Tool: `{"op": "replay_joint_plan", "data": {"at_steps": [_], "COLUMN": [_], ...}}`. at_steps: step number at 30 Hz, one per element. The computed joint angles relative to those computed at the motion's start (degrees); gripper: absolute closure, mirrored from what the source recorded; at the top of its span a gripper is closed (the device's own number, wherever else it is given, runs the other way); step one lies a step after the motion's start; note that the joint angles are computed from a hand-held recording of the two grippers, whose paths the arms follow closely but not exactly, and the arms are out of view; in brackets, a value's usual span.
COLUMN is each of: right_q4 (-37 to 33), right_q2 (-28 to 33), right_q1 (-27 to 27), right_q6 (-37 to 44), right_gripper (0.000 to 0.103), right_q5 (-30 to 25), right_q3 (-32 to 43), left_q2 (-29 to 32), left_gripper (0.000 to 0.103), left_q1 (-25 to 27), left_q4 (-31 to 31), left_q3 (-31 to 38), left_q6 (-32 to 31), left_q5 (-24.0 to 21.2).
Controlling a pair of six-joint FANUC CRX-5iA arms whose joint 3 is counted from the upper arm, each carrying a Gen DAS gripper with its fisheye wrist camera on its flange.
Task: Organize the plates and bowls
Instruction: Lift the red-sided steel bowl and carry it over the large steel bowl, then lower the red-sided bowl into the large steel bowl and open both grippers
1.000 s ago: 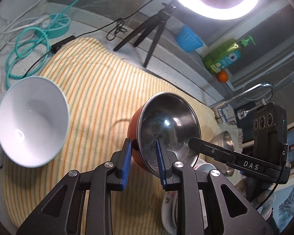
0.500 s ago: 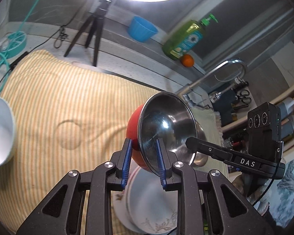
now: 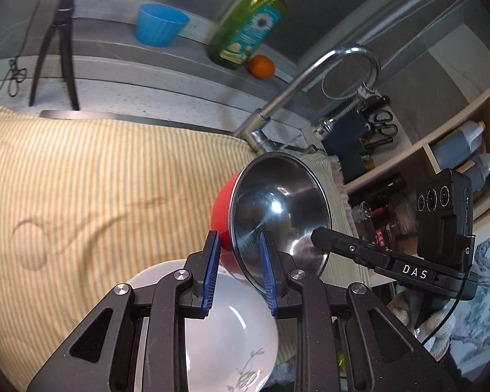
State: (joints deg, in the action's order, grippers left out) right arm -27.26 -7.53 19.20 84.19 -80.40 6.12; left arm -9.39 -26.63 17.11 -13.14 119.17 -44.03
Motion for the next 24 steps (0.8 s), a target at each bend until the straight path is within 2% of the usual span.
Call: {"op": "replay_joint_plan", "data": {"at_steps": [9,24], "right_q4": [0.5,2.0], "right_q2": [1.4,4.5], "right_q1": [-4.5,-6.2], "right_q6": [0.6,1.7], "right_gripper": [0.089,0.089], "right_q5": [-0.1,0.0], "right_q3": [-1.0,-2.3], "left_q2": [7.3,13.7], "left_gripper": [0.082,0.082], "left_q1": [-2.0,-3.4], "left_q4": [0.2,-2.3], "left_q3": [6.0,11.4], "left_q6": [-2.2,-0.7], "left_q5": [-2.1,-6.8]}}
